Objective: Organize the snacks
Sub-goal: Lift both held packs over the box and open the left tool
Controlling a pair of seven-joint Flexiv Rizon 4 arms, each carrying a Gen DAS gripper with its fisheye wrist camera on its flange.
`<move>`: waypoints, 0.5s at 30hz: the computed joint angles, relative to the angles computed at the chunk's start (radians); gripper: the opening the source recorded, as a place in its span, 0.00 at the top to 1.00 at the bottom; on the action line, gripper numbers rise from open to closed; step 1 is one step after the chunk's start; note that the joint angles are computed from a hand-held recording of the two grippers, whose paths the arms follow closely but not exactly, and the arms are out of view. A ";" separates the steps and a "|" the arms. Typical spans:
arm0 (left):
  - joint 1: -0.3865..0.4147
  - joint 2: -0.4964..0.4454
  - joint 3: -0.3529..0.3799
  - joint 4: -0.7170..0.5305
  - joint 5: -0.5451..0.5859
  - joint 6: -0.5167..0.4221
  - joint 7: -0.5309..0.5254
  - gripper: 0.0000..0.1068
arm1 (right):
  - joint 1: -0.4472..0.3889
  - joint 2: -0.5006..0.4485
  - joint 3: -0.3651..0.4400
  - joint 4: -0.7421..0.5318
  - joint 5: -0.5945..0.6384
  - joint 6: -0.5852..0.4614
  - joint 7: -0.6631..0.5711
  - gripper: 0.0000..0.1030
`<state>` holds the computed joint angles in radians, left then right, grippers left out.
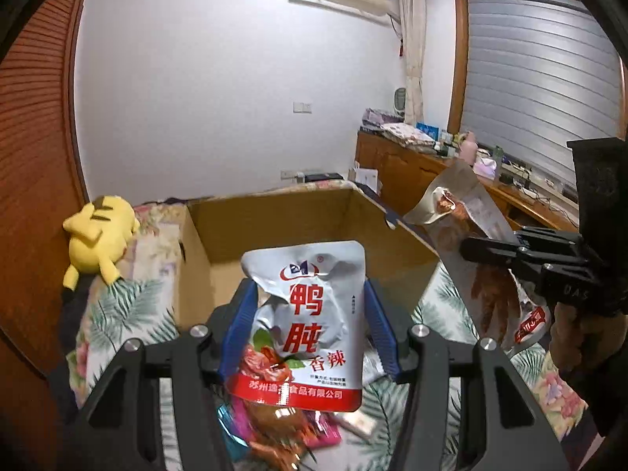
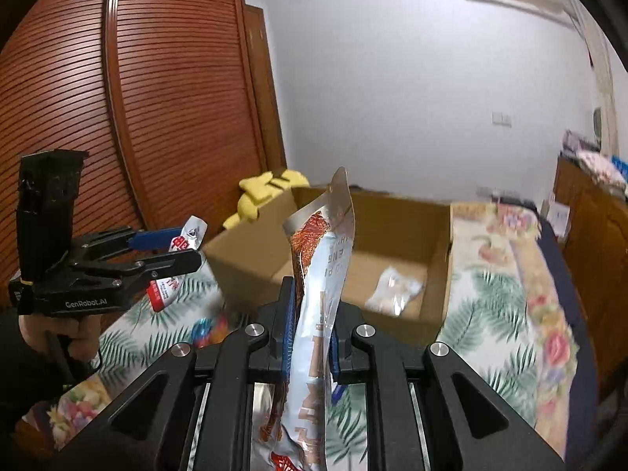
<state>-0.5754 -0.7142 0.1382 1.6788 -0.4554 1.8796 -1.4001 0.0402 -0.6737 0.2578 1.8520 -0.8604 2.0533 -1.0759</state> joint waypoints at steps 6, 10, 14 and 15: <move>0.042 -0.039 0.021 -0.129 0.017 -0.092 0.007 0.49 | -0.042 -0.088 0.082 -0.167 -0.096 -0.095 0.037 0.89; 0.051 -0.084 0.069 -0.229 0.043 -0.144 -0.033 0.49 | -0.016 -0.132 0.094 -0.262 -0.061 -0.164 -0.005 0.89; 0.081 -0.120 0.082 -0.309 0.073 -0.194 -0.078 0.49 | -0.016 -0.183 0.144 -0.352 -0.037 -0.254 -0.052 0.89; 0.082 -0.130 0.094 -0.329 0.080 -0.212 -0.091 0.49 | -0.004 -0.187 0.138 -0.367 -0.025 -0.268 -0.064 0.89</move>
